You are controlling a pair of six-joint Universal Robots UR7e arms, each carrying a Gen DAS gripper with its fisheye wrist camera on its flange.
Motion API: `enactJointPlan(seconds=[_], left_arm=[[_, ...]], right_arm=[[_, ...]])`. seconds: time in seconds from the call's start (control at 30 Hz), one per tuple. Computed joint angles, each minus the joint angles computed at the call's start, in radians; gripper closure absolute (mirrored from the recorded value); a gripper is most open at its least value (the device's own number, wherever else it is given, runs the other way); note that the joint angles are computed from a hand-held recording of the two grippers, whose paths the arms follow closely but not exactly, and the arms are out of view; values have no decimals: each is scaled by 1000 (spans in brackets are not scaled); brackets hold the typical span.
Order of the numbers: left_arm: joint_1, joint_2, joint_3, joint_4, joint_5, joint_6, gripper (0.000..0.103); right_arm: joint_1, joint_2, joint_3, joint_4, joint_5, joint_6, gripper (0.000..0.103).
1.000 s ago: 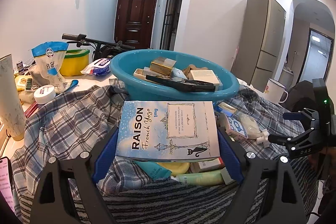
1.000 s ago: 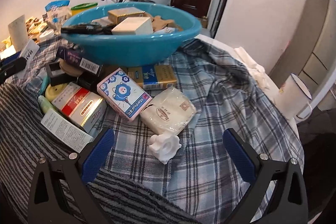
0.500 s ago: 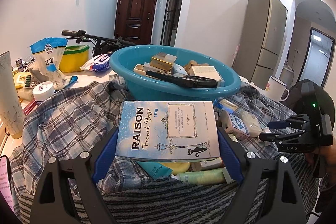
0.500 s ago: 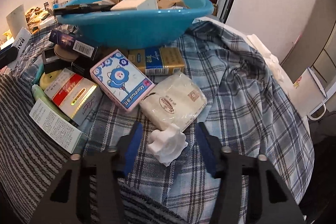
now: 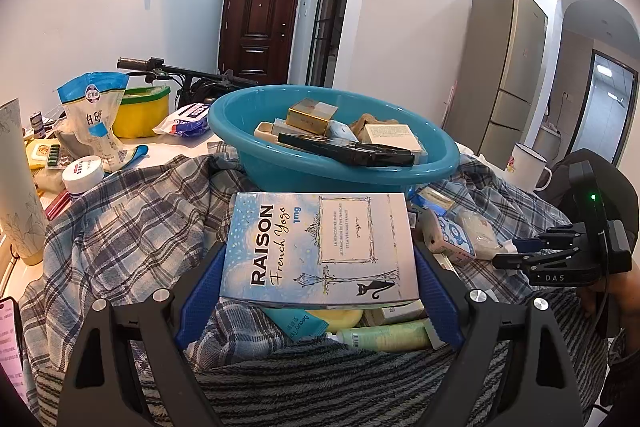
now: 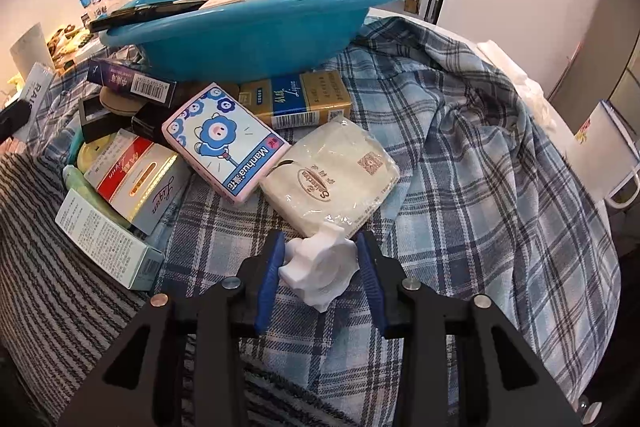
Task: Organize objects
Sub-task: 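Reach the right tool to the white flower-shaped cap and close on it, then lift the white cap with the right tool while the left tool lifts the RAISON box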
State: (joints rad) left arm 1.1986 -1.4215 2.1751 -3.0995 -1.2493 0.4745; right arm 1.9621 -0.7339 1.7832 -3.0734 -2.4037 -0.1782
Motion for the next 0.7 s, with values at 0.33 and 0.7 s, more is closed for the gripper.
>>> enactJointPlan(seconds=[0.33,0.7], left_arm=[[1,1,1,-6,0,0,13],[8,-7,2,-16,-5,9,13]], right_arm=[[5,2,11,-38,5,-36,66],[77,4,-24,-203,-20,-181,66]])
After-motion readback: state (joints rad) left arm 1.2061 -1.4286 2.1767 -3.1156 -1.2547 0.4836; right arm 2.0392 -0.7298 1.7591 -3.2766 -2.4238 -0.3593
